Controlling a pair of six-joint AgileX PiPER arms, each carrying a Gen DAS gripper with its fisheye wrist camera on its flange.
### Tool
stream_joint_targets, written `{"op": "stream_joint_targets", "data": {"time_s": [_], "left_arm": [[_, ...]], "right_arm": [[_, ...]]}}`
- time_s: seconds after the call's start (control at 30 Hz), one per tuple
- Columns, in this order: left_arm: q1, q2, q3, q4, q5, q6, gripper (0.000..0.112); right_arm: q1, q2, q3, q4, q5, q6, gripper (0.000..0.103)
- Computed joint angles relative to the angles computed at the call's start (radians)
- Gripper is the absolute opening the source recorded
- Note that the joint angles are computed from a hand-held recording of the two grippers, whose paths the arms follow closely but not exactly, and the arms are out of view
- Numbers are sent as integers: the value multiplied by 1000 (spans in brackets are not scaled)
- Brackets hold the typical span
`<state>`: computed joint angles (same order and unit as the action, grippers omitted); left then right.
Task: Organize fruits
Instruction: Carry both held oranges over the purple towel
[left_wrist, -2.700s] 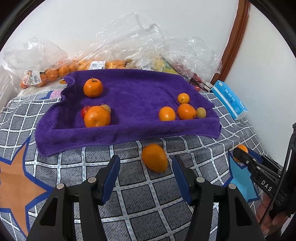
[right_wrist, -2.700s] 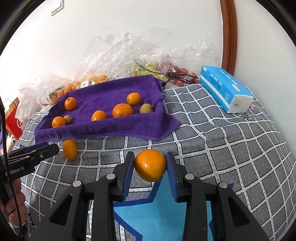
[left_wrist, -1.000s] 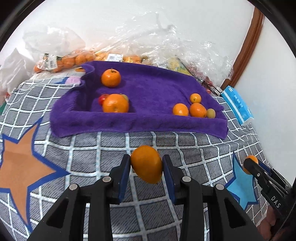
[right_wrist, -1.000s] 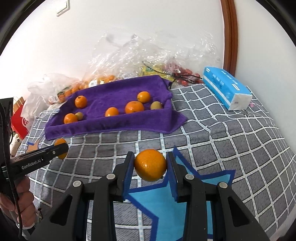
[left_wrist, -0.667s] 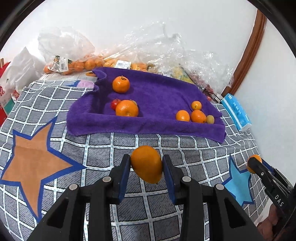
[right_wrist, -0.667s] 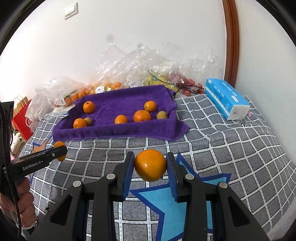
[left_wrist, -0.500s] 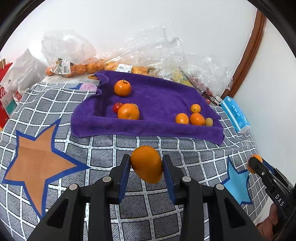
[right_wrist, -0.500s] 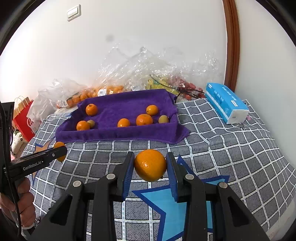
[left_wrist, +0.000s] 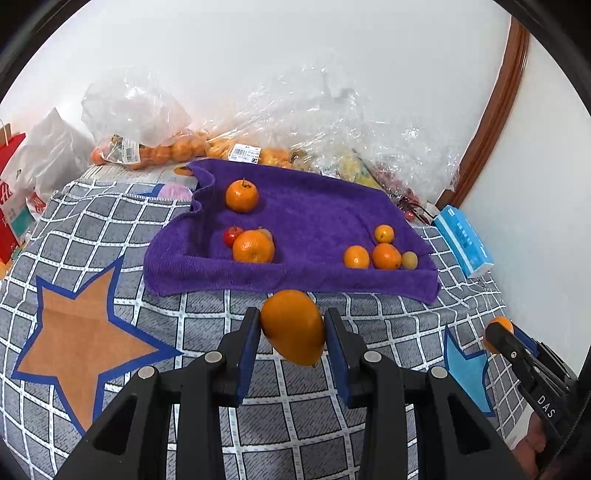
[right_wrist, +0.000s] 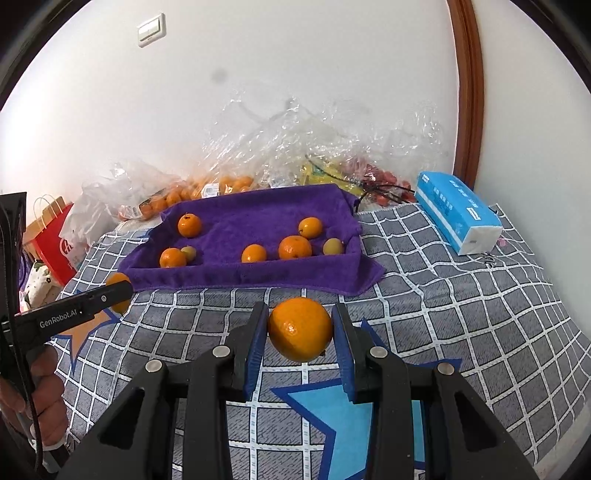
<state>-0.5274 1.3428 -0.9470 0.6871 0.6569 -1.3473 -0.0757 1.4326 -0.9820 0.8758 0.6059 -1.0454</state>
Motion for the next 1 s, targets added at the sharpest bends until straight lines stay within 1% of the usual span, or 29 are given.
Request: {"op": "stream_joint_targets", "data": {"time_s": [0.4, 0.77, 1.0], "left_arm": [[51, 46, -73, -37, -33, 92, 34], [157, 114, -157, -119, -82, 214, 34], [217, 178, -228, -178, -93, 291, 34]], "right_arm": [[42, 85, -107, -22, -8, 38, 35], [124, 215, -280, -38, -23, 65, 35], [157, 312, -398, -68, -13, 112, 35]]}}
